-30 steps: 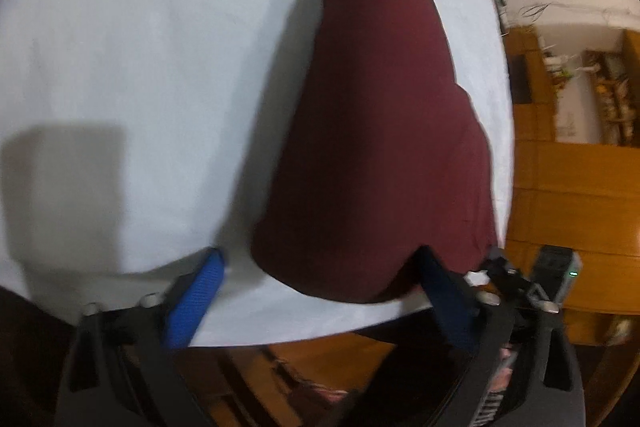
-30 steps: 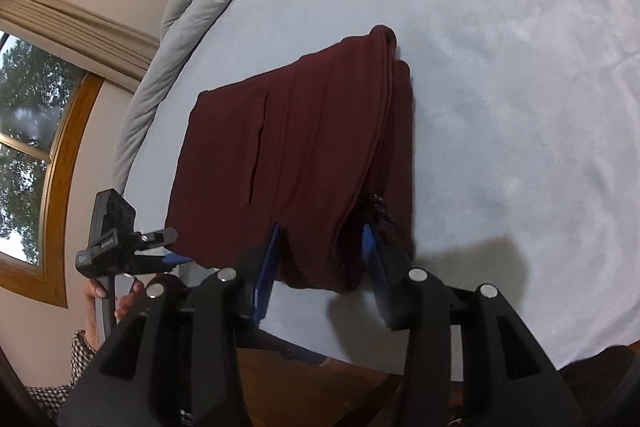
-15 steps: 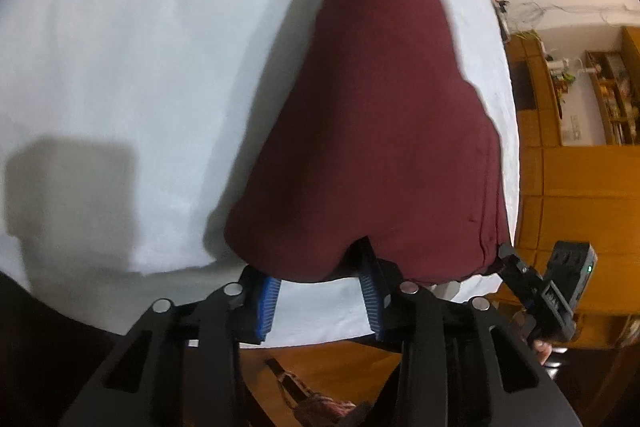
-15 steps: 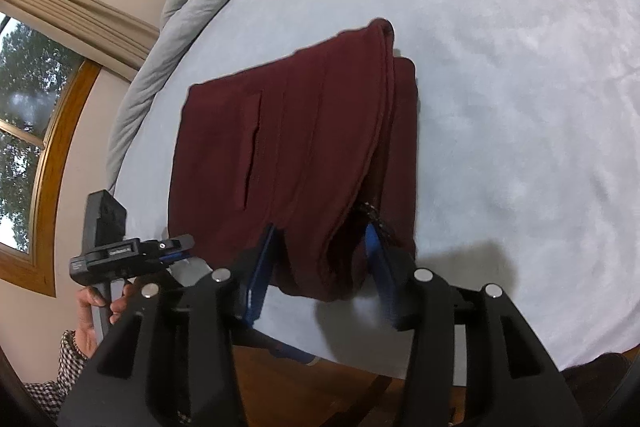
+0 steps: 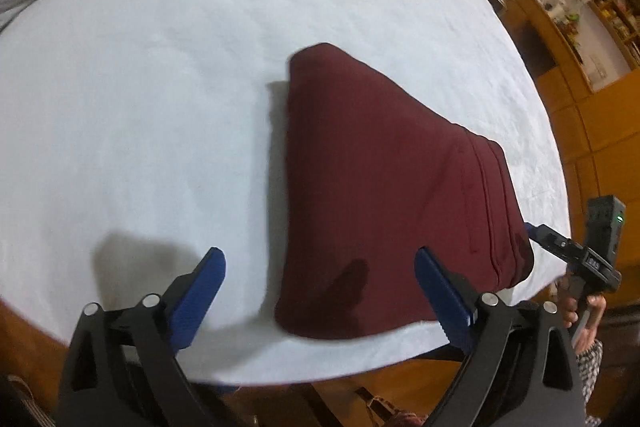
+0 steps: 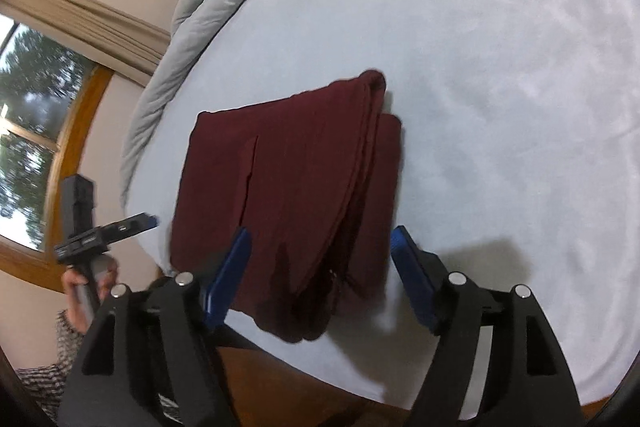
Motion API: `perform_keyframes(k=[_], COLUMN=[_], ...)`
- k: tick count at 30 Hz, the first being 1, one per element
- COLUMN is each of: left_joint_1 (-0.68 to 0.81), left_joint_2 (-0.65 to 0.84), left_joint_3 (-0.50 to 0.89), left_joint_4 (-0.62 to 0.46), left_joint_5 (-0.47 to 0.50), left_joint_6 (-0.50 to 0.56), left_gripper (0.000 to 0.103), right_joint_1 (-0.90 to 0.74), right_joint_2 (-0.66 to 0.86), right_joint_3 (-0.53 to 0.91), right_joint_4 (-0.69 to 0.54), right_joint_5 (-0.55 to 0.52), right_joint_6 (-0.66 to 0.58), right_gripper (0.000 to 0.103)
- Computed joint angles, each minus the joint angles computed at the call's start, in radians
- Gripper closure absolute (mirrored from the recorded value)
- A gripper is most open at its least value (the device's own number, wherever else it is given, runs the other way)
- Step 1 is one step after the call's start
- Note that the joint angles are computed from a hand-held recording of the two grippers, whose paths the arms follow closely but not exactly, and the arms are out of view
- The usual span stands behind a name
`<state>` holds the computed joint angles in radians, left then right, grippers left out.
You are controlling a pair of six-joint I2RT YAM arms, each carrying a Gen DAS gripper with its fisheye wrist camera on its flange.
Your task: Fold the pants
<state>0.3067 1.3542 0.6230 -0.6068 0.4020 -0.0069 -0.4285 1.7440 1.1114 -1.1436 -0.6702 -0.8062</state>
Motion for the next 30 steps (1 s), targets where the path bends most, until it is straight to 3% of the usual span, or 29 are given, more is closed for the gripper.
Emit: perform_keyframes(k=[6, 13, 17, 18, 19, 22, 24, 26, 30], left_joint_1=[0.019, 0.026, -0.013, -0.024, -0.032, -0.078, -0.103, -0.123, -0.133], left_joint_2=[0.295, 0.49, 0.51, 0.5, 0.48, 0.413, 0.357, 0.31, 0.222], left_joint_3=[0.074, 0.152, 0.156, 0.155, 0.148, 0.122, 0.102, 0.086, 0.092], left_joint_4=[0.119, 0.128, 0.156, 0.158, 0.154, 0.176, 0.177, 0.188, 0.168], left_joint_5=[0.115, 0.284, 0.27, 0.254, 0.234, 0.169, 0.13, 0.117, 0.142], left_joint_6=[0.036, 0.064, 0.017, 0.004, -0.008, -0.097, -0.131, -0.153, -0.174], left_gripper=[0.007, 0.007, 0.007, 0.008, 0.014, 0.032, 0.048, 0.058, 0.065], right_joint_1=[0.034, 0.081, 0.112, 0.117, 0.114, 0.087, 0.097, 0.112, 0.112], right_joint_2=[0.113, 0.271, 0.259, 0.242, 0.228, 0.186, 0.133, 0.063, 0.018], right_joint_3=[0.013, 0.074, 0.057, 0.045, 0.039, 0.035, 0.015, -0.005, 0.047], right_joint_4=[0.032, 0.028, 0.066, 0.079, 0.08, 0.04, 0.046, 0.056, -0.007], right_joint_5=[-0.006, -0.049, -0.056, -0.045, -0.045, -0.064, -0.061, -0.052, -0.092], right_joint_6=[0.03, 0.046, 0.058, 0.06, 0.051, 0.0, 0.006, 0.007, -0.006], right_gripper=[0.03, 0.019, 0.022, 0.029, 0.04, 0.06, 0.063, 0.065, 0.066])
